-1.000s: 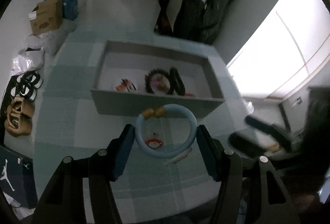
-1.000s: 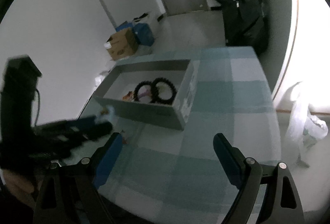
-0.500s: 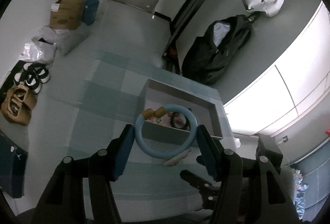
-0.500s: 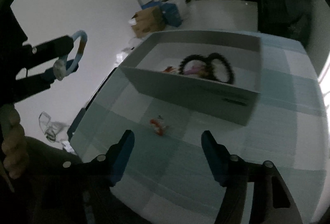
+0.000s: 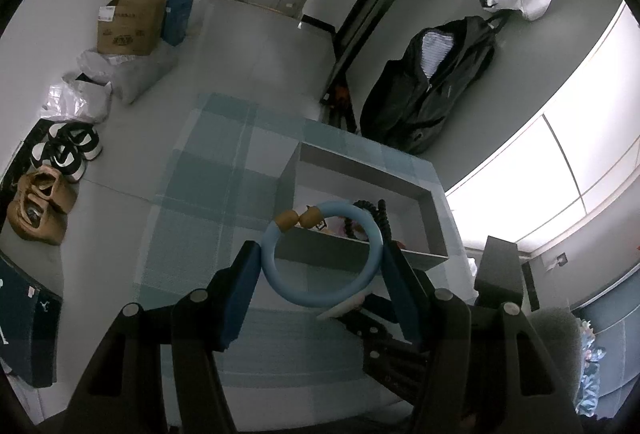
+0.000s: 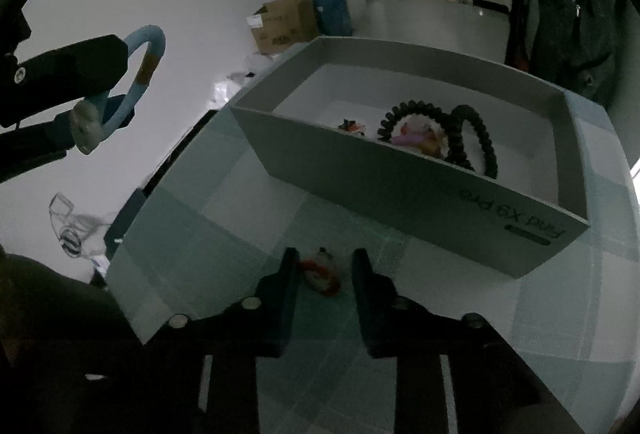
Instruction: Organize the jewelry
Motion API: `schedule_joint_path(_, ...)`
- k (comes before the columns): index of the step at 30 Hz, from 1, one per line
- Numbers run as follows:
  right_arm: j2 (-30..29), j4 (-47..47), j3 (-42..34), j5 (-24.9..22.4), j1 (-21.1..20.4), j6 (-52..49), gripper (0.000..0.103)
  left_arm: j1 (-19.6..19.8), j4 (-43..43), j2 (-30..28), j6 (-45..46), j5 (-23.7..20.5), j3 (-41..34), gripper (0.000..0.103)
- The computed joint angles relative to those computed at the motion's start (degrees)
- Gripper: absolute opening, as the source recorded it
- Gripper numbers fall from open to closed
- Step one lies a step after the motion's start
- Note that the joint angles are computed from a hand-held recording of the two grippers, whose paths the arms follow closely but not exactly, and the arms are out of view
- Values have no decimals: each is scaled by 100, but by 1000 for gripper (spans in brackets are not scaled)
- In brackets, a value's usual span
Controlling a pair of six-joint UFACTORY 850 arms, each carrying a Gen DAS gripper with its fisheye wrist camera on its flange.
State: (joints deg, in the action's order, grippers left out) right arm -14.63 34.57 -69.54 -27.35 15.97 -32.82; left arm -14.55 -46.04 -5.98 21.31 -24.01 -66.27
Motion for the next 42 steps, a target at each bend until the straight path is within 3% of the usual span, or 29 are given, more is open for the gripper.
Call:
schedule_joint_path(3, 13, 165, -9, -113, -45, -171, 19, -14, 34, 9, 5, 16, 8, 57)
schedule_joint_path(27, 408, 2218, 45, -298, -481, -1767, 18, -258, 908, -228, -764, 78, -231, 57)
schedule_joint_path(42, 479, 2905, -33, -469, -837, -2025, 18, -404, 1108, -509, -1027, 23, -558, 57)
